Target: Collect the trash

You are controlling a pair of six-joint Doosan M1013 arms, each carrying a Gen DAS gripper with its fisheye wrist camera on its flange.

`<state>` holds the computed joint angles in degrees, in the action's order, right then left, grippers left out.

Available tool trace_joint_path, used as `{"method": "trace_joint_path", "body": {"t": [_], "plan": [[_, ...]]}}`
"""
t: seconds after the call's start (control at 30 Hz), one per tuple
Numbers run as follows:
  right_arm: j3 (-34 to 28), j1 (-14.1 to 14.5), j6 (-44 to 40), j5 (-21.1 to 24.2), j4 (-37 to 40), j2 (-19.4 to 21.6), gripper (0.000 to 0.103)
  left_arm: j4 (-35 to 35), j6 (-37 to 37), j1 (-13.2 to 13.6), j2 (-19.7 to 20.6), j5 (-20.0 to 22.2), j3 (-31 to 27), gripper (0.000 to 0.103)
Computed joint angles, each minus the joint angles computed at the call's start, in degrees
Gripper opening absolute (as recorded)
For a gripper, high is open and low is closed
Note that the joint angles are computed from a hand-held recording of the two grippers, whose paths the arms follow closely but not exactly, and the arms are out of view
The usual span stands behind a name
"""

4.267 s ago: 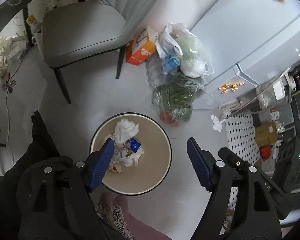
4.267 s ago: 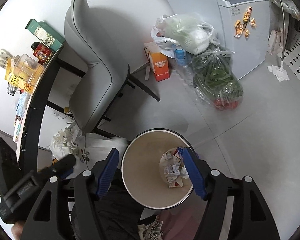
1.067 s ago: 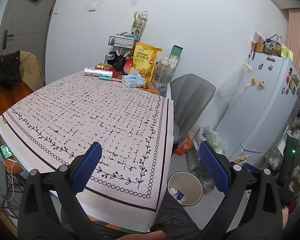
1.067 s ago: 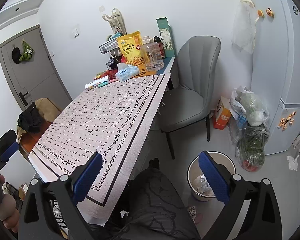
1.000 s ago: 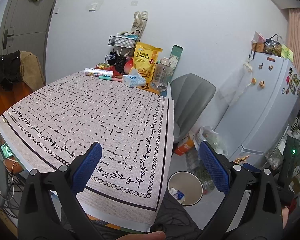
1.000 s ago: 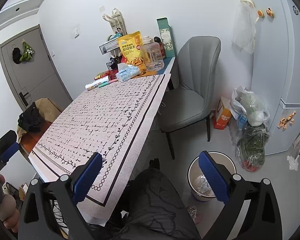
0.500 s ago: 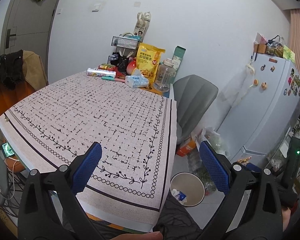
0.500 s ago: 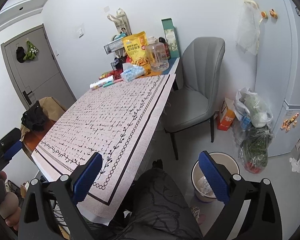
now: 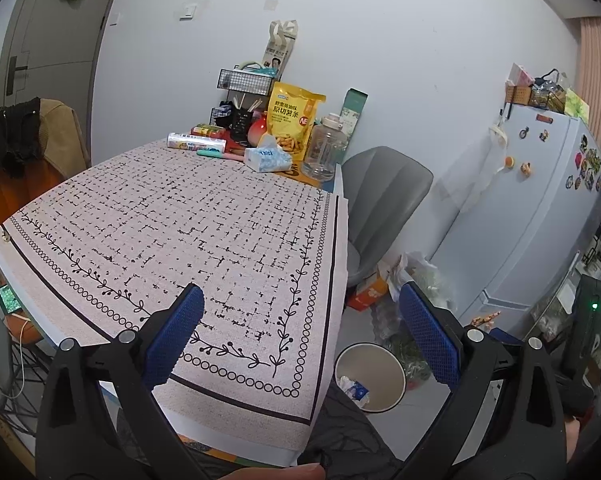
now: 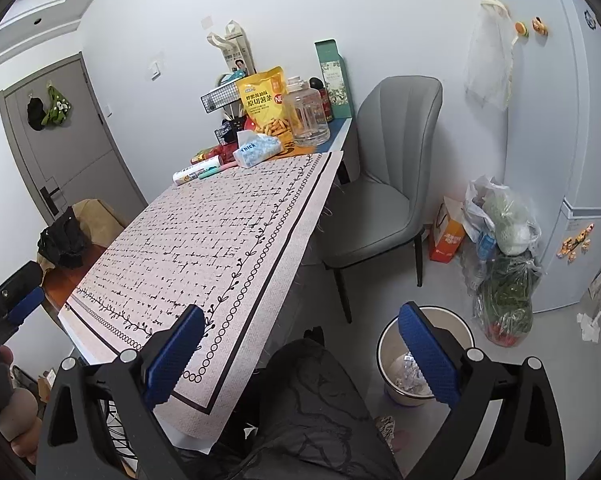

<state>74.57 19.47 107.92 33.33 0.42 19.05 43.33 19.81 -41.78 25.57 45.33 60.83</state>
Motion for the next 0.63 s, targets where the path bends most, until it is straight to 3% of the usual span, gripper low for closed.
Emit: {"method": "trace_joint_path", "body": {"t": [0.27, 0.63], "plan": [[-0.04, -0.08, 0.36, 0.13, -0.18, 0.11, 0.095, 1.84, -0.40, -0.50, 0.97, 2.63, -1.26, 0.097], [-0.06, -0.48, -0.97, 0.79, 1.34, 0.40, 0.095, -0.27, 0.65, -0.35, 1.14, 1.88, -1.35, 0.097]]}}
